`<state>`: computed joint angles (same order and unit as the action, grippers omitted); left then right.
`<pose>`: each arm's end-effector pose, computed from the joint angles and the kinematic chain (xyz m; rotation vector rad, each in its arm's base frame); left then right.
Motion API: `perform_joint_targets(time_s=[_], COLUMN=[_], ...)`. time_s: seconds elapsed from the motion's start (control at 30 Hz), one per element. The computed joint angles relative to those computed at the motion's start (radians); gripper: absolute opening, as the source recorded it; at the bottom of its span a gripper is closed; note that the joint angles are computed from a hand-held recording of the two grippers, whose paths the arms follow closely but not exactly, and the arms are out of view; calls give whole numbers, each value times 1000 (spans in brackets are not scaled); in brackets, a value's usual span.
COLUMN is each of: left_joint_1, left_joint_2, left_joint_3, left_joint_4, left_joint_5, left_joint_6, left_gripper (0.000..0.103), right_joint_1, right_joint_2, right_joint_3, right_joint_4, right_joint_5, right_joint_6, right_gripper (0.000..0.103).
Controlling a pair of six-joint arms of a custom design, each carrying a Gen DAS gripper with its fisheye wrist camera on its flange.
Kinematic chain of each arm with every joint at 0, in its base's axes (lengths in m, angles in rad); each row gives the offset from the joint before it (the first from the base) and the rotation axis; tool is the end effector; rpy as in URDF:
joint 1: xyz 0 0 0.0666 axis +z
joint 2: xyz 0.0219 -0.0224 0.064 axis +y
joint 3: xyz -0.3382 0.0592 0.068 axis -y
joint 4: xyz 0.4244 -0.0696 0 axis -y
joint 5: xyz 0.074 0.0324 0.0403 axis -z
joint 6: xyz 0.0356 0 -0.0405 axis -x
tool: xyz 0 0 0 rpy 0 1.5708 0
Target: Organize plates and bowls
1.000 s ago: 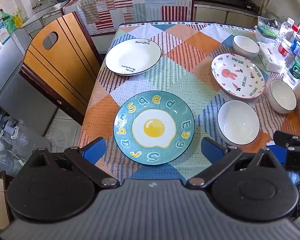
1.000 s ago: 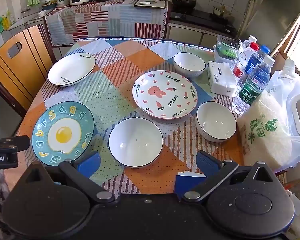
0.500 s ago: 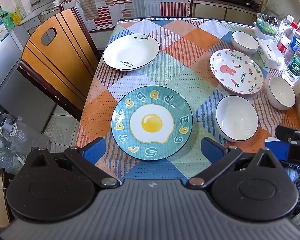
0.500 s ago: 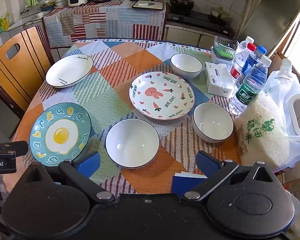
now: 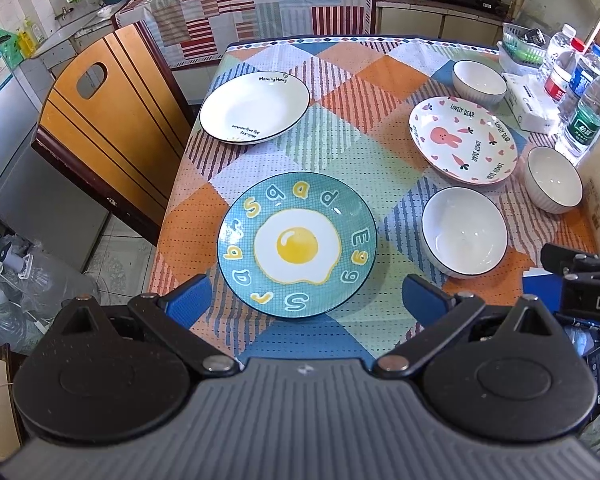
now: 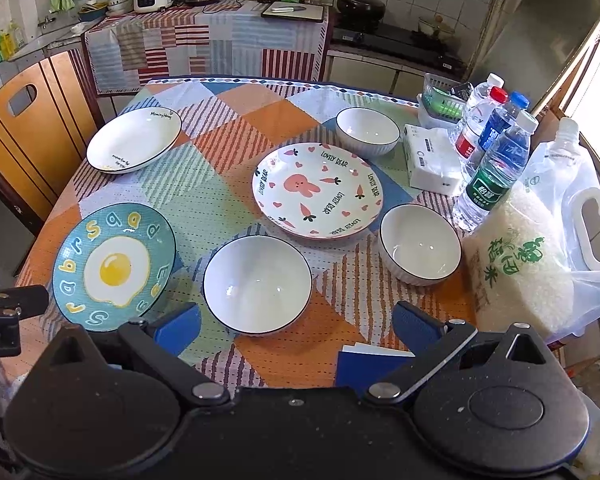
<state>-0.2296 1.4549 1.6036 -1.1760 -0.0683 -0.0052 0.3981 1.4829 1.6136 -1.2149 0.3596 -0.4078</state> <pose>0.5132 -0.1179 0.4434 0.2793 2.5792 0.0071 0.4942 0.1938 0.4338 0.1275 2.5519 -0.1783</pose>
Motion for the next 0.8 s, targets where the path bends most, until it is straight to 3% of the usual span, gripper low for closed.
perform_joint_targets(time_s=[0.33,0.8], left_joint_1=[-3,-16], left_joint_2=[-9,-74], left_joint_3=[-8,-106], left_joint_4=[-5,123], left_joint_5=[-2,-26], left_joint_6=[-7,-17], left_gripper=[103,103], right_joint_1=[4,10], right_joint_2=[-26,-91], right_joint_3=[-27,-110], right_joint_4=[16,119], right_joint_5=[14,52], right_joint_6=[4,37], right_gripper=[103,103])
